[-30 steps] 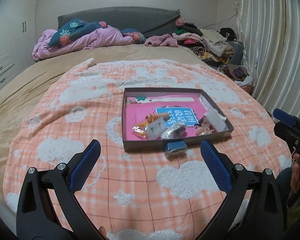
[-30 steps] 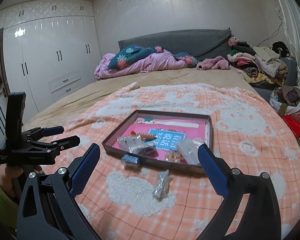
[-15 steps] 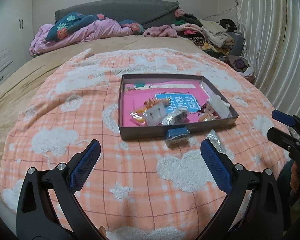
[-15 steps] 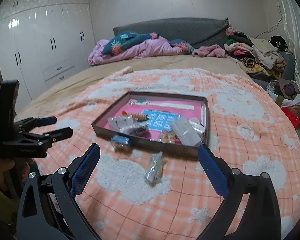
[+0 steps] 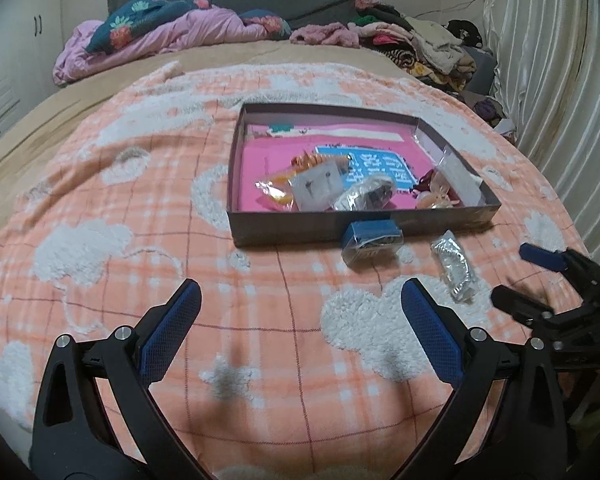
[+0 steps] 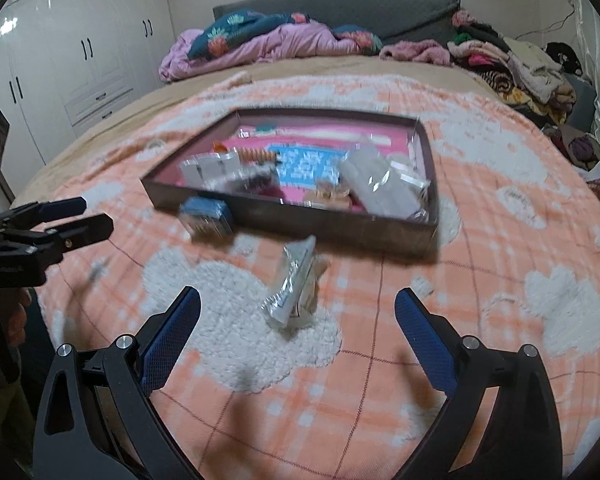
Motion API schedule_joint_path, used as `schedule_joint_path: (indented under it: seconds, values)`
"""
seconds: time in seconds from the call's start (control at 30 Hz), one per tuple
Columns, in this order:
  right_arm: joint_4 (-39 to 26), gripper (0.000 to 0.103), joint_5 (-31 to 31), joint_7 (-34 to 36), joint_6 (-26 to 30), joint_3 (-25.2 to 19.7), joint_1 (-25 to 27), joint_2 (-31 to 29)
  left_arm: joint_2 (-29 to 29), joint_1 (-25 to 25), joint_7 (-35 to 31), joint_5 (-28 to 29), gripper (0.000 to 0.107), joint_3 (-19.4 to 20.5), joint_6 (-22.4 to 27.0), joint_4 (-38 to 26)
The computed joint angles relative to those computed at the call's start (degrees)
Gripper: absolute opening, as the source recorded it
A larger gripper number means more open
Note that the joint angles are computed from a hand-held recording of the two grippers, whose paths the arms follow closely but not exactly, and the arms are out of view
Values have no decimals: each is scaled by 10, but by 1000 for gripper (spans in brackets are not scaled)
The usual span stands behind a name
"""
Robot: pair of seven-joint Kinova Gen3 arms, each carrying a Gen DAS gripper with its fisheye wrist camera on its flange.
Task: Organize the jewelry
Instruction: 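Grasp the small blue box with the left tool while the right tool grasps the silver foil bag, then carry the blue box into the box with the left tool while the right tool drops the foil bag there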
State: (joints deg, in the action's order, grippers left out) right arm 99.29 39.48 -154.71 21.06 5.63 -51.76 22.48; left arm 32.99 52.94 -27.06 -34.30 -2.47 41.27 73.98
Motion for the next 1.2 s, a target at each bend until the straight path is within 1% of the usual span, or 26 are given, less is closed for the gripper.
schedule_joint_path:
  seconds: [0.03,0.1,0.13,0.2,0.23,0.3,0.33,0.37,0.4,0.43,0.47,0.53,0.63,0.7,0.73,0.8,0.83,0.87,0.93,1.07,1.1,1.2]
  values:
    - [-6,87,-7,10,4,-8,8,7,3,-5,-3,4,94,4,-2,-2]
    - [-16,84,-16,22,7,-13,14,19,9,-13,-12,15,94,10,-8,-4]
    - [-26,81,-24,30,10,-16,18,28,11,-16,-15,20,94,11,-11,-6]
    - [-38,79,-47,55,11,-28,34,39,17,-24,-27,34,94,16,-17,-11]
    - [-45,75,-61,67,11,-33,43,46,22,-29,-35,42,94,19,-19,-17]
    - [-56,67,-81,84,15,-31,48,57,31,-36,-50,59,94,24,-25,-28]
    - [-64,58,-84,84,25,-20,40,63,34,-44,-61,71,94,29,-32,-31]
    - [-66,53,-88,90,26,-19,40,65,37,-52,-72,85,94,35,-42,-34]
    - [-63,50,-91,92,20,-15,39,65,42,-59,-83,99,93,40,-48,-38]
    - [-58,38,-93,94,11,-12,40,63,47,-64,-94,112,93,43,-52,-45]
    - [-57,32,-99,104,8,-16,44,61,54,-67,-104,123,93,45,-55,-52]
    - [-47,29,-102,111,-5,-8,41,55,69,-61,-114,135,93,37,-48,-74]
    - [-32,27,-107,111,-19,7,32,46,84,-53,-117,148,93,24,-53,-92]
    - [-18,27,-111,108,-31,15,30,38,96,-46,-117,152,83,16,-48,-111]
    - [-12,27,-113,107,-36,18,29,34,101,-43,-117,152,75,11,-45,-119]
    - [1,27,-115,104,-48,26,25,24,112,-40,-116,154,67,6,-36,-138]
    - [5,26,-115,103,-53,31,22,21,115,-39,-116,155,56,4,-34,-143]
    - [9,26,-115,103,-59,35,20,18,118,-38,-116,154,42,1,-31,-148]
    - [15,26,-115,105,-67,40,15,11,117,-40,-123,156,42,4,-35,-146]
    - [29,26,-114,108,-90,56,0,-4,97,-38,-129,155,42,0,-60,-117]
    - [33,26,-114,110,-98,60,-4,-8,87,-33,-124,150,42,-7,-71,-103]
    - [43,26,-112,109,-117,92,-36,-19,66,-14,-109,129,42,-27,-79,-85]
